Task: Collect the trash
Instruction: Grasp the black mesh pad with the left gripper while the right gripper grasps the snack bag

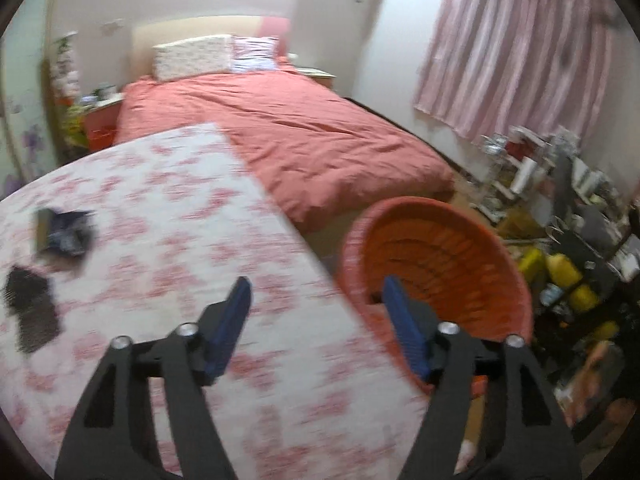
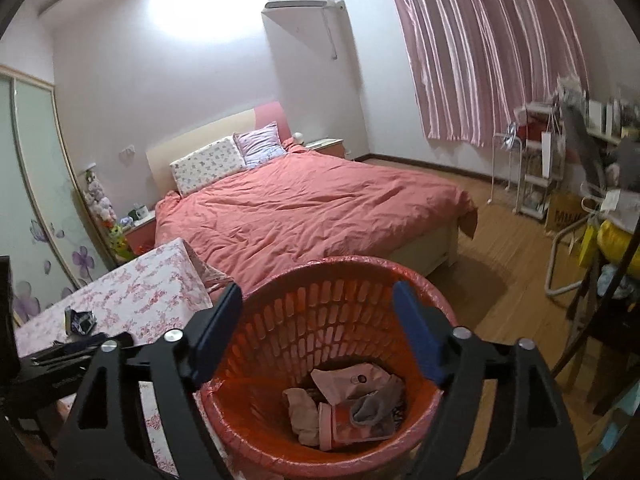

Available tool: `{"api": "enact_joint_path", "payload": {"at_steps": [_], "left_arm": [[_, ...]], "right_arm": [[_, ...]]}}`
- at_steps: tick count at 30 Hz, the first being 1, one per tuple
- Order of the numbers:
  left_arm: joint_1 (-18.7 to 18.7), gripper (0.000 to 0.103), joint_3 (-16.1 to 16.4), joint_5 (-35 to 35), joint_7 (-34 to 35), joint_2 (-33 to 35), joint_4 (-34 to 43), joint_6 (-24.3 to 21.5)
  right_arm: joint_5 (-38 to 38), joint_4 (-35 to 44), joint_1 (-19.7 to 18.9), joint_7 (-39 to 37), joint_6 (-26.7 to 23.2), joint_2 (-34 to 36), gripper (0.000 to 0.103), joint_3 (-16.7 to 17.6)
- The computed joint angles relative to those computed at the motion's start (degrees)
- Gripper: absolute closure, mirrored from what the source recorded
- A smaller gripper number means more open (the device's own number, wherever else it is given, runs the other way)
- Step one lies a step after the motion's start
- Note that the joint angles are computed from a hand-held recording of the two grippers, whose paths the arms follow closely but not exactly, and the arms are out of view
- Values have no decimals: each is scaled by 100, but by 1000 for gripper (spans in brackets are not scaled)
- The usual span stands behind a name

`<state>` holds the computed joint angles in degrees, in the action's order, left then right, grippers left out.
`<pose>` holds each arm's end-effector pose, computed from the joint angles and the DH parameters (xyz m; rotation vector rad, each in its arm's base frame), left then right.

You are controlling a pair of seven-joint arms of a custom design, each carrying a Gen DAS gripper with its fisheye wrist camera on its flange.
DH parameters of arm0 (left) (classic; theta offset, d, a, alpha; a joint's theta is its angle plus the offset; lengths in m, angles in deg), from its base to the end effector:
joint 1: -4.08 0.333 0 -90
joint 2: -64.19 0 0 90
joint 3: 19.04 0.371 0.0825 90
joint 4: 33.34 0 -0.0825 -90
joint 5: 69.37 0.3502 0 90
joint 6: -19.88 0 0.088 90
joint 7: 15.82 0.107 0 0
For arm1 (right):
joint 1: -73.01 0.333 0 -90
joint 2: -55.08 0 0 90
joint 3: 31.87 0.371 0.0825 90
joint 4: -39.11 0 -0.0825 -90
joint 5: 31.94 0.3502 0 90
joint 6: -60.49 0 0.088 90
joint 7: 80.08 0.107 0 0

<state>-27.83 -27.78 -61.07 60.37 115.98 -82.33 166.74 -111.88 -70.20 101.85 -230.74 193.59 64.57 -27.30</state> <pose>0.6784 -0.4942 0.5060 -1.4177 2.2510 -1.0725 0.5189 0.3173 0.5200 -1.0426 1.9416 -1.0066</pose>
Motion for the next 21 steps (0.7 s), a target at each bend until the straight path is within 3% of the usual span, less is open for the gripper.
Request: {"api": "enact_joint_path", "payload": {"at_steps": [3,6,10,15,21], "left_arm": [[88,18,344,214,-508,-587,-1075,488],[121,15,754,629,-1026,-1010,-1831,825],[255,15,1061,1126,-1608,-1315,-2355,953],[567,15,1253,1536,-2177,-1360,-2435,764],[1061,15,1026,1441,-2311,-1056,-1991,412]], "right_arm": [[65,113,28,-223,16,72,16,13],[85,227,95,-328,75,157,13,22],[114,443,213,-410,259,321,10,17],[255,759,336,-693,561,550,9,-51],[530,1241,523,-1163,911,901,9,-200]]}}
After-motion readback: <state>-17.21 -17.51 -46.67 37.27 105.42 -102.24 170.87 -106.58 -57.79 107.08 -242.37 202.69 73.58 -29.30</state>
